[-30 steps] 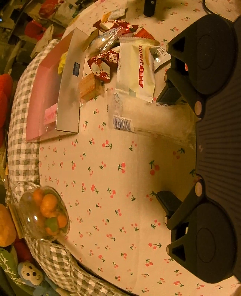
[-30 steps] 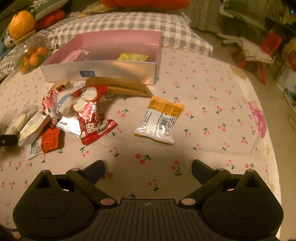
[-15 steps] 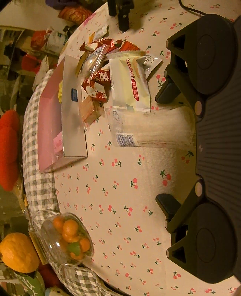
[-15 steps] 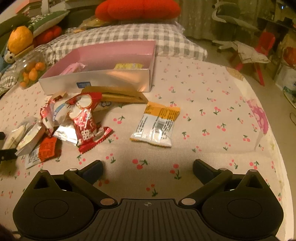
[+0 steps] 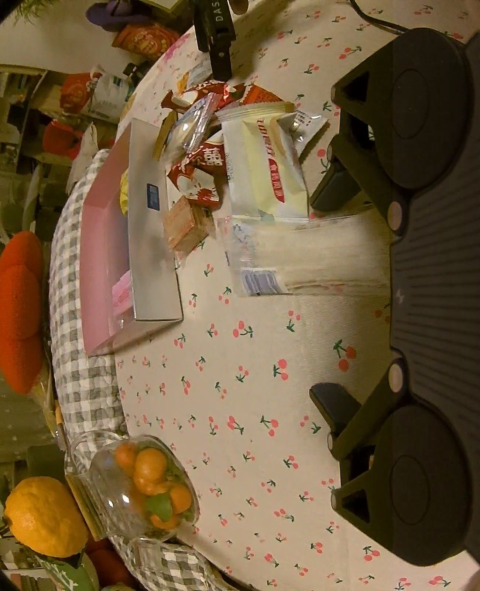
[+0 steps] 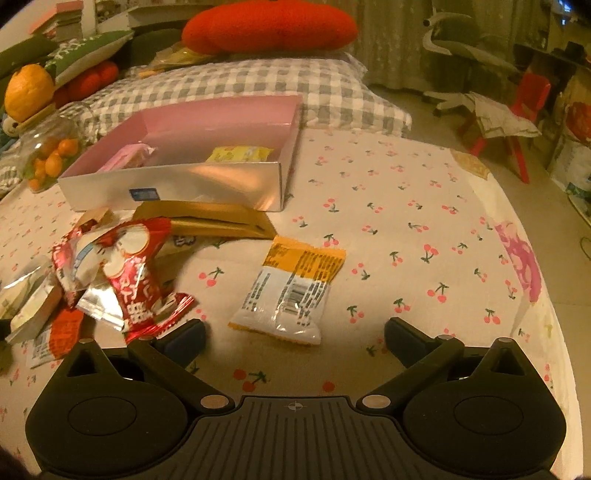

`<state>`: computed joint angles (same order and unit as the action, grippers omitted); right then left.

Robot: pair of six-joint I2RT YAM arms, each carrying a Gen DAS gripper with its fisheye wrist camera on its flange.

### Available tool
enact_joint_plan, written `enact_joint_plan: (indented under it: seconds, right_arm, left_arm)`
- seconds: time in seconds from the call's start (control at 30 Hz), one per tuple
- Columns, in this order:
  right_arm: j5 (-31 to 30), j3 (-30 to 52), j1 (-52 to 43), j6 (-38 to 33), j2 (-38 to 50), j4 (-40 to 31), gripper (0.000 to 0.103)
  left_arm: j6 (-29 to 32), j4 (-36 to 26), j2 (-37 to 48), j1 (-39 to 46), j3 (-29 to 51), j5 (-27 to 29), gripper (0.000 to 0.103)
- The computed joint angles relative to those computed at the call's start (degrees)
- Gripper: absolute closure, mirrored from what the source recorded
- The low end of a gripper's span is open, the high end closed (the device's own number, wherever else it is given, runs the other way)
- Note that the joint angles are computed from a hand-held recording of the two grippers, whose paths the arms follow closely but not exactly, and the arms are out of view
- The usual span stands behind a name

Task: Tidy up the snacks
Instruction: 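Grasp the clear bag of white sticks with the left gripper while the right grasps the orange-and-white packet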

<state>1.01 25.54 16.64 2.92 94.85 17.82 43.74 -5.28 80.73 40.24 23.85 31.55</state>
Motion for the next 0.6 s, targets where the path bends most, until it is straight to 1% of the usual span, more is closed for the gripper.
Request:
enact_joint_plan:
  seconds: [0.07,0.3,0.47,0.5,0.57,0.6]
  right_arm:
    - [0.0,0.8,-0.1,0.2,0.5,-0.4,0.0]
    - [0.6,2.4,-0.3,0.2,2.2,-0.2,0.0]
    - [1.6,2.9,0.3,0.1,2.4,-0.3,0.003]
    - [1.5,2.8,0.3,-0.1,2.3,-0.1,0.005]
    - [1.3,2.6,0.6,-0.6,1.9,0.2,0.01]
    - [1.3,2.5,0.8,-0.9,1.8,0.3,0.014]
  left_arm:
    - [-0.7,-0.2,0.0,-0.4,0.4,-0.4,0.016]
    - [-2.3,-0.3,0.0,-0.7,1.3,-1.2,0.034]
    - [-3.4,-0.6,-0.2,-0.5,1.9,-1.7,0.05]
    - [-3.6,-0.6,-0.1,-0.4,2.0,-1.8,0.052]
    - [-4.2,-0.6,-0.2,-0.4,2.2,-2.0,0.06]
    - [-4.4,-0.7,-0.3,-0.5,2.2,-2.2,0.061]
